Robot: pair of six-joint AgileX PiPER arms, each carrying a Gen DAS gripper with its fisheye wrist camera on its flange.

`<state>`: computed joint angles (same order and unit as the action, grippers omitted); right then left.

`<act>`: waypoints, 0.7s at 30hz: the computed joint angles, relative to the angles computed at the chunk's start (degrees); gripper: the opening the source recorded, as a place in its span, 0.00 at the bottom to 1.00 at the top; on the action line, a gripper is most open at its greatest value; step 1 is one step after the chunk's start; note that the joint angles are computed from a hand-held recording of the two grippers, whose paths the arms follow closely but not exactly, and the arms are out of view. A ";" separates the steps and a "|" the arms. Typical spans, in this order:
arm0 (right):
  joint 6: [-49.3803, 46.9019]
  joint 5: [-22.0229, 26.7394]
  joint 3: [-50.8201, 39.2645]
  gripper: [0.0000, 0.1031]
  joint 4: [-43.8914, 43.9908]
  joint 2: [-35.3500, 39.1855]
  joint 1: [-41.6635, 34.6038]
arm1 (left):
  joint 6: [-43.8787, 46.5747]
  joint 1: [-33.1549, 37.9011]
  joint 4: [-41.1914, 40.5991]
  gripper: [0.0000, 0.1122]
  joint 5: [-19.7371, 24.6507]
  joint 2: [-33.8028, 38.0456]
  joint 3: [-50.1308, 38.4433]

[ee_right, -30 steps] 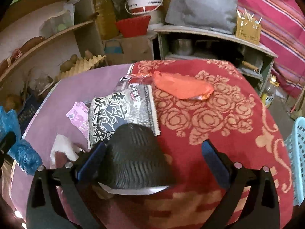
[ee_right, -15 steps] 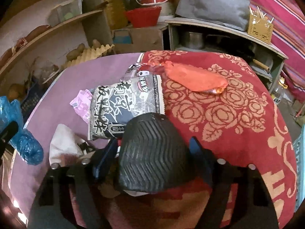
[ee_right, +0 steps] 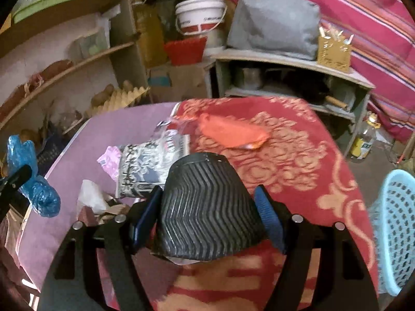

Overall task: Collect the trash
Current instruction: 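Carry both items over the blue basket and open both tools to drop them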

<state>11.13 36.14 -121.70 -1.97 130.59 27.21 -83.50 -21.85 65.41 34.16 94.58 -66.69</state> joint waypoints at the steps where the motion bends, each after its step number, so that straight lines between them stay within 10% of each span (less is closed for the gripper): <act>1: 0.43 -1.58 3.07 0.70 -0.83 -1.94 -0.58 | 0.11 -0.79 -0.14 0.07 0.23 0.30 -0.86; 21: -2.99 -17.28 34.69 0.70 -2.42 -22.79 -18.61 | 11.94 -14.19 -9.42 0.07 2.27 20.31 -30.28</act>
